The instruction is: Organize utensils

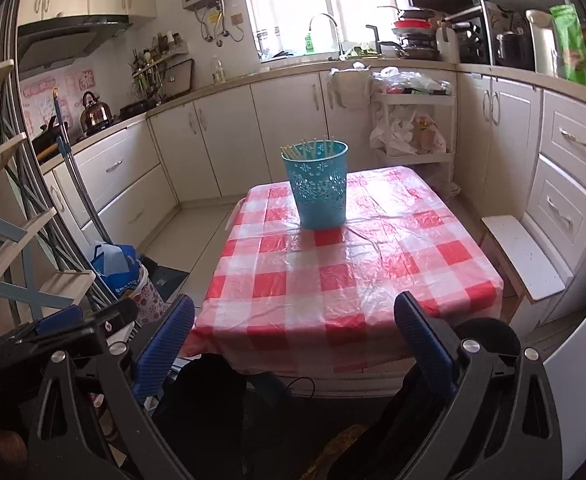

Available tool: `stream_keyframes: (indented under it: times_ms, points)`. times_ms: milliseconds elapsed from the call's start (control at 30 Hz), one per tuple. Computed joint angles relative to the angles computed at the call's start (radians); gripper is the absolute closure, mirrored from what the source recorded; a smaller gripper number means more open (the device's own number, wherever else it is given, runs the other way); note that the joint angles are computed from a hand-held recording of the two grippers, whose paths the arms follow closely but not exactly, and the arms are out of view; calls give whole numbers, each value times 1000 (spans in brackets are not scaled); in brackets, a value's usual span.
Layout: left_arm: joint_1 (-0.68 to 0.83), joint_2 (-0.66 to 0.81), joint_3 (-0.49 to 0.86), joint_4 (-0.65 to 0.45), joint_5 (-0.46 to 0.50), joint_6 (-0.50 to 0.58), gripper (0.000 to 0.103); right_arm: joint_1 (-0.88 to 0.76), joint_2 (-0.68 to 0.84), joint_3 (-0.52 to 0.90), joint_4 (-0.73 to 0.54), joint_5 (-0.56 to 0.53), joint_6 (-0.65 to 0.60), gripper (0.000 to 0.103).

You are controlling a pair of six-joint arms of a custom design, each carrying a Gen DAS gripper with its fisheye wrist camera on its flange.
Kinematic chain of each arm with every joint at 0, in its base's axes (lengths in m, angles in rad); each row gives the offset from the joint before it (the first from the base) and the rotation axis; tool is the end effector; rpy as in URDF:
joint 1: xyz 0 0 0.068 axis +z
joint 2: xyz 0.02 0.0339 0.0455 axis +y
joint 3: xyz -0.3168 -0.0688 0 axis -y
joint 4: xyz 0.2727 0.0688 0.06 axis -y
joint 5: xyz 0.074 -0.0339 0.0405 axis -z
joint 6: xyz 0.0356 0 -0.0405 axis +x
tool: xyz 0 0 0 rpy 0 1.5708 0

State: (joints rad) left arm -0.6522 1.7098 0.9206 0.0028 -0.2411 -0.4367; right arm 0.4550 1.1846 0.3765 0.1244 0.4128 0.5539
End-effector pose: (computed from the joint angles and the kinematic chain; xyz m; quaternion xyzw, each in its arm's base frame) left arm 0.3034 -0.2210 0.1991 0.0530 0.9170 -0.1015 0.3821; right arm 0.1995 0.0817 0.1839 0.1315 0.8786 0.0410 0.4572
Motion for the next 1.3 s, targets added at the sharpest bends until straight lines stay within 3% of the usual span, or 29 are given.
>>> stream_keyframes:
  times_ms: [467, 1300]
  points:
    - [-126, 15, 42, -66, -148, 35, 8, -4, -150, -105, -69, 24, 52, 7]
    - [-137, 10, 48, -91, -164, 26, 8, 23, -119, -94, -93, 24, 48, 7]
